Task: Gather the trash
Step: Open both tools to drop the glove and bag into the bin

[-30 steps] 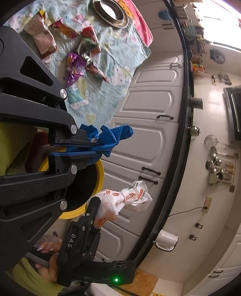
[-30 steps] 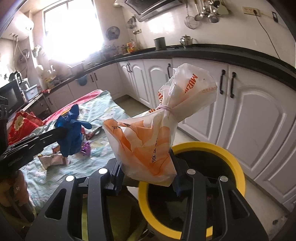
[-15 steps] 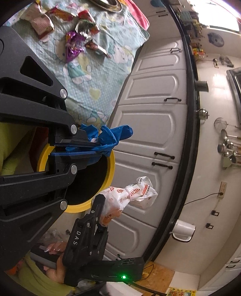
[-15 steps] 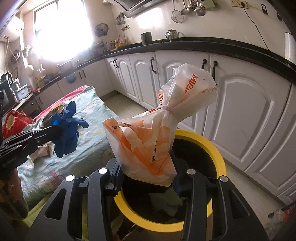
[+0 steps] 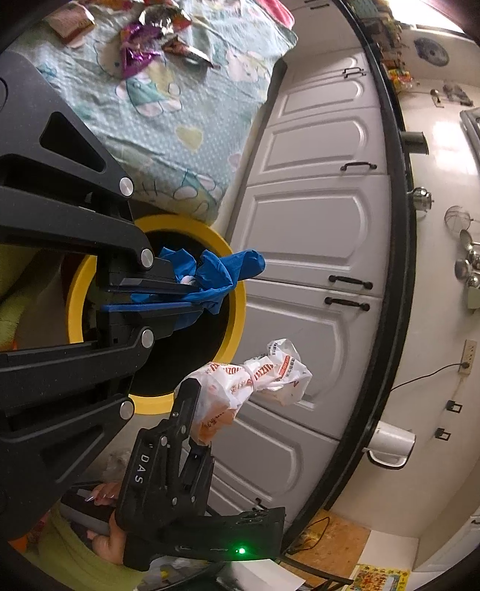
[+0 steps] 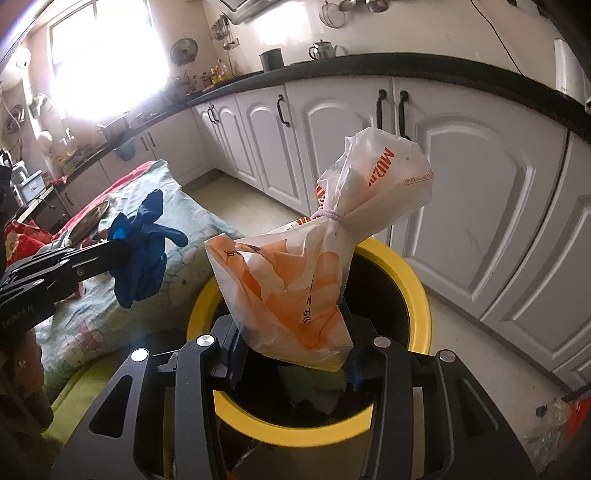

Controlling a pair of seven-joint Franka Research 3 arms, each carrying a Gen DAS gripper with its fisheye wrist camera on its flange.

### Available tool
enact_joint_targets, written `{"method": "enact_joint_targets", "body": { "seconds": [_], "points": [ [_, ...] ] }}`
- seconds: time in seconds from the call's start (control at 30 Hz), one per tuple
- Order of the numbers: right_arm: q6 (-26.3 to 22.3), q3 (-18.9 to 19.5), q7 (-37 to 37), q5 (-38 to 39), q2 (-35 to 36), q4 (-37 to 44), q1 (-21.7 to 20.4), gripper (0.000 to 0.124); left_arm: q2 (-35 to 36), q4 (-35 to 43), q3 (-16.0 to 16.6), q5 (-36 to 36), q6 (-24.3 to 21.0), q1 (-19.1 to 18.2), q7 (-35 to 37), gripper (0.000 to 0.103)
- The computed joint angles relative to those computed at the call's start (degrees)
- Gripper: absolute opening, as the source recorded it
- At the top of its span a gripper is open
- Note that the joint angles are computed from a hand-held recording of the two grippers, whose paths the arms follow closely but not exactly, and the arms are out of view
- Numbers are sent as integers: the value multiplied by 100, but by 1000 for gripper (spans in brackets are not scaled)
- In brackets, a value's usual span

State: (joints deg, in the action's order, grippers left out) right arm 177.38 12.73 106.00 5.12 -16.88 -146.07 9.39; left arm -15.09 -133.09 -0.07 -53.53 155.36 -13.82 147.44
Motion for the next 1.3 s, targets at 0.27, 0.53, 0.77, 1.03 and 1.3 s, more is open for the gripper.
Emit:
{"method": "enact_joint_targets", "body": {
  "seconds": [0.27, 0.53, 0.77, 1.03, 1.3],
  "points": [
    [7, -293, -259, 239, 97, -122, 262, 41, 228, 120, -104, 112, -90, 63, -99, 1],
    [16, -375, -429, 466, 190, -150, 329, 45, 395, 224, -229, 101, -48, 153, -210, 2],
    [59, -22, -72, 190, 164, -176, -131, 65, 363, 250, -186, -151, 8, 257, -344, 55],
    [106, 111, 306, -53, 68, -189, -338, 72, 99, 69, -39, -354, 323, 259, -417, 92],
    [211, 302, 390, -196, -38, -89, -422, 75, -173, -151, 207, -368, 618, 183, -446, 92]
  ]
}}
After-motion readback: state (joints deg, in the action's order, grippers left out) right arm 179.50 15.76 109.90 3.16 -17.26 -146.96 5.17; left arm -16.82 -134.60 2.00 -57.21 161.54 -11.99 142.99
